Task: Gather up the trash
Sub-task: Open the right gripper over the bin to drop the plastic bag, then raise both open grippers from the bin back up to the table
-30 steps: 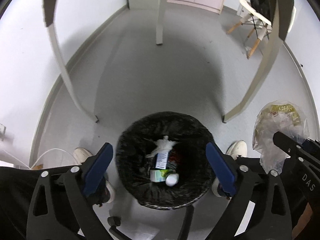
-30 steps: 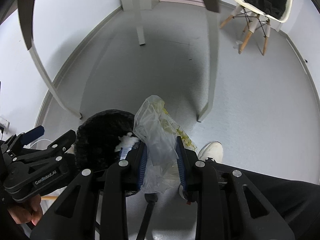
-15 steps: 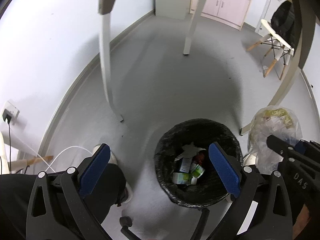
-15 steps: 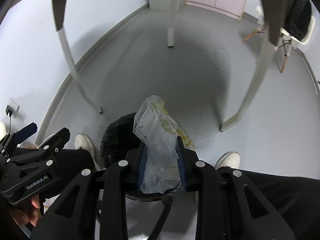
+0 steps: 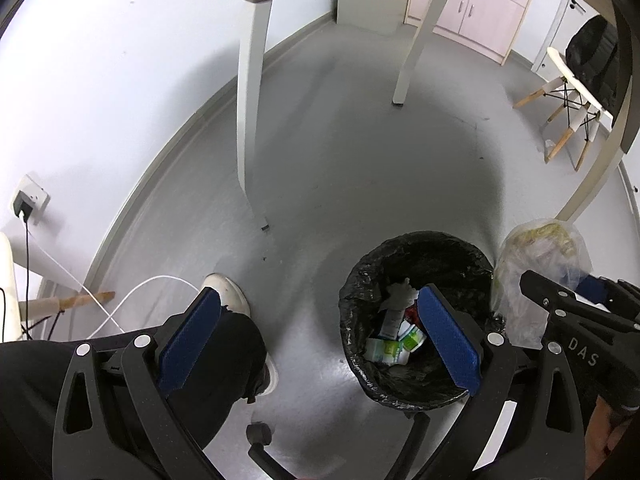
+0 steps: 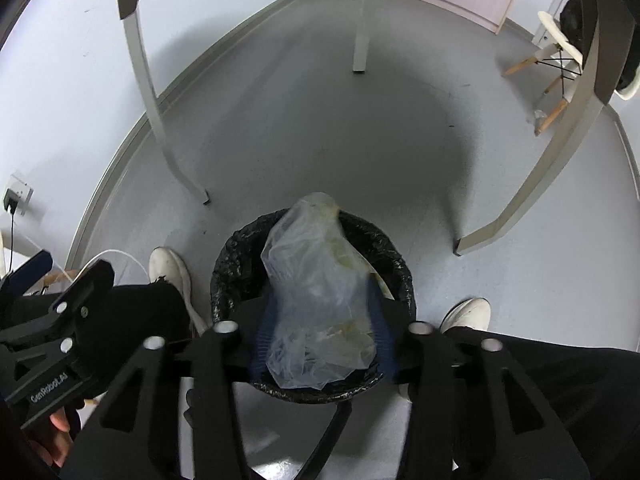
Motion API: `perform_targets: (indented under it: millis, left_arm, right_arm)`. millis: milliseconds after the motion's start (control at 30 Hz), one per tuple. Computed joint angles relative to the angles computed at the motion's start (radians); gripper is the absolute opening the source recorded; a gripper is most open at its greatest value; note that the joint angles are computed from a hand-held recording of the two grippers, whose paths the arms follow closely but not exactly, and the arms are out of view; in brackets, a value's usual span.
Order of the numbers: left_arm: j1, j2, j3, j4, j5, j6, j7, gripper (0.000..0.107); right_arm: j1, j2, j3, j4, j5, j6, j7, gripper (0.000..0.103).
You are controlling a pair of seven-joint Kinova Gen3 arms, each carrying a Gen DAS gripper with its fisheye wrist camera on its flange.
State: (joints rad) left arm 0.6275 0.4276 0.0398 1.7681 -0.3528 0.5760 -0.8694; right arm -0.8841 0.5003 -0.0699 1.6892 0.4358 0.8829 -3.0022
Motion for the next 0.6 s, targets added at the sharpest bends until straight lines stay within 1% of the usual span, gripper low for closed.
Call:
perform_targets:
  millis: [33, 100, 133, 200, 367, 467, 600]
  left_arm:
    - [-0.004, 0.000, 0.002, -0.002, 0.003, 0.003, -0.003, 0.097]
    - [-0.007, 0.001, 0.004, -0.006, 0.010, 0.005, -0.001, 0.097]
    - [-0.008, 0.000, 0.004, -0.006, 0.012, 0.005, -0.001, 0.097]
    - [-0.003, 0.001, 0.001, -0.006, 0.008, 0.006, 0.005, 0.097]
    - [0.007, 0.009, -0.001, -0.019, 0.002, 0.033, 0.021, 0.097]
    - [0.001, 0.010, 0.004, -0.027, 0.008, 0.040, 0.023, 0.097]
    - [-0.020, 0.002, 0.022, -0.027, 0.039, 0.044, 0.007, 0.097]
  right_arm:
    - [-0.001, 0.001, 0.002, -0.001, 0.001, -0.003, -0.007, 0.056]
    - [-0.011, -0.004, 0.008, 0.004, 0.013, 0.000, -0.021, 0.067]
    - [-0.017, -0.005, 0.010, 0.006, 0.021, 0.004, -0.030, 0.069]
    - [-0.016, -0.013, 0.009, 0.017, 0.031, 0.001, -0.038, 0.078]
    - [-0.032, -0.027, 0.010, 0.033, 0.070, 0.018, -0.071, 0.088]
    - [-0.041, -0.033, 0.006, 0.041, 0.098, 0.024, -0.089, 0.091]
    - [-0.044, -0.052, -0.001, 0.062, 0.116, 0.032, -0.115, 0.095]
